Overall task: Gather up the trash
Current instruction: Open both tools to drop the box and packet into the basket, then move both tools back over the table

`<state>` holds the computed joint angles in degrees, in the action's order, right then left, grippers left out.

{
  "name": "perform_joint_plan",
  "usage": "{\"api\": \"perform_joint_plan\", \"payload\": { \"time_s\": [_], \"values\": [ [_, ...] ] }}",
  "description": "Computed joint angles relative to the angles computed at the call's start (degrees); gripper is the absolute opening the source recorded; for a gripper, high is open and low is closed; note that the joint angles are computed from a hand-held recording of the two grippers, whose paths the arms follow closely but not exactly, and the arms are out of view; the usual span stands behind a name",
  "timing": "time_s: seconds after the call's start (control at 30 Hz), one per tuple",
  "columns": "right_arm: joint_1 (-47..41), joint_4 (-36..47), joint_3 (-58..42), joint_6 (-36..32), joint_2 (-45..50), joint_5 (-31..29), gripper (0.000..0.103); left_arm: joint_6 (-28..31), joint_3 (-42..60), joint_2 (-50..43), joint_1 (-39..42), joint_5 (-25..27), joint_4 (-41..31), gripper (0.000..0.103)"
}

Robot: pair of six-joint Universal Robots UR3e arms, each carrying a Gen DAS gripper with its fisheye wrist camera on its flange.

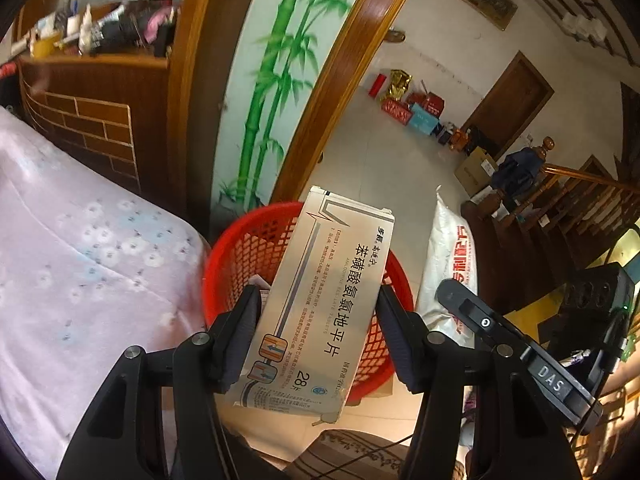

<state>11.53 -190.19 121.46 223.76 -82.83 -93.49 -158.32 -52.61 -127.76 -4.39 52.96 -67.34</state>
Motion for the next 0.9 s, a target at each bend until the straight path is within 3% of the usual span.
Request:
{"api": "perform_joint_plan", "payload": {
  "time_s": [0.27, 0.33, 0.37, 0.43, 0.67, 0.8, 0.9],
  "values": [
    [-3.96, 0.65, -0.63, 0.03, 1.9, 3.55, 0.032, -0.84, 13.36, -9.91, 0.54, -2.45, -10.35, 0.06],
    [-3.96, 0.55, -1.0, 0.44, 2.47, 3.78, 0.041, -0.51, 12.38, -9.27, 1.54, -3.62, -10.94, 0.068],
    [-3.92, 0.84, -1.32, 0.73, 2.47, 3.6, 0.046, -0.38, 11.01, -8.46, 2.24, -4.58, -10.45, 0.074],
    [-3.61, 0.41, -1.74, 1.23, 2.84, 2.86, 0.059, -0.26, 8.67, -6.78, 3.66, -6.28, -9.47, 0.074],
    [-0.46, 2.49, -6.0, 0.48, 2.87, 0.15, 0.06, 4.11, -7.19, 7.77, 11.92, -10.11, -6.66, 0.075],
    [3.97, 2.68, -13.12, -1.95, 6.03, -0.4, 0.076, 6.93, -20.84, 20.34, 20.53, -10.59, -2.27, 0.076],
    [7.3, 3.13, -19.77, -3.84, 9.79, 0.49, 0.079, 7.74, -29.54, 28.84, 28.12, -9.76, 1.95, 0.077]
  ]
}}
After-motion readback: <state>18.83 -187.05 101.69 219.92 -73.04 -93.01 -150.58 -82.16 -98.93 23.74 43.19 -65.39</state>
